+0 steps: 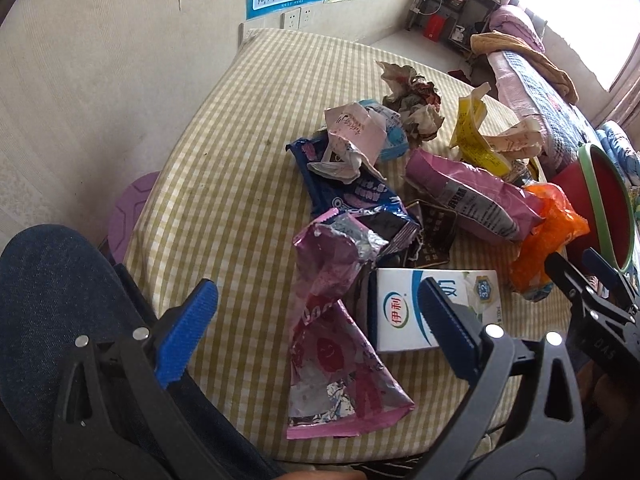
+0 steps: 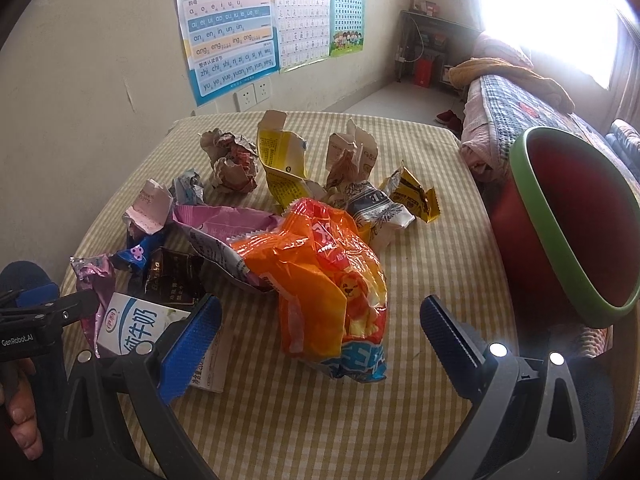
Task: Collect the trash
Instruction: 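Grasp the pink wrapper with the left gripper while the right grasps the orange snack bag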
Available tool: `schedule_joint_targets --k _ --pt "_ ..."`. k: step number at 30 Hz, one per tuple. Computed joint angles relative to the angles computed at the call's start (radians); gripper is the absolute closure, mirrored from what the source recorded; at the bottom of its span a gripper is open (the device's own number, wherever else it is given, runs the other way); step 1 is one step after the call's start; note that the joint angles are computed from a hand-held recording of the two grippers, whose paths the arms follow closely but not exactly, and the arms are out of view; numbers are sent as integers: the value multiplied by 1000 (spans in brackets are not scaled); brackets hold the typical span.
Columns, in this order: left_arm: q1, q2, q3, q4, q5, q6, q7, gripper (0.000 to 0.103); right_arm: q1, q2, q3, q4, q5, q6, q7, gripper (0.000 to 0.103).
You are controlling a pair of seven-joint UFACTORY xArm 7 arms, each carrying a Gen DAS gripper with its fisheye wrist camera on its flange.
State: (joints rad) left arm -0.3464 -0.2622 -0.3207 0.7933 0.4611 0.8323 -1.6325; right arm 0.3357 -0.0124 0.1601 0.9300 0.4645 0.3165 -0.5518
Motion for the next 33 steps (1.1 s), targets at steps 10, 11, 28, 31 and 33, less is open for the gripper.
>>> schedule_joint_targets --k 10,11,28,31,33 --pt "6 15 24 -17 -31 -35 9 21 -19 76 8 58 -91 28 94 14" --pt "7 13 29 -23 -39 -44 14 27 -21 83 10 65 -100 34 102 16" --pt "17 -6 3 -22 -5 -79 20 89 -45 46 14 58 -14 55 47 49" --pt "17 -16 -6 -16 10 -69 15 89 -46 21 5 52 31 62 19 49" --pt "16 -23 -14 -9 22 -59 12 89 -42 0 -1 44 58 62 -2 49"
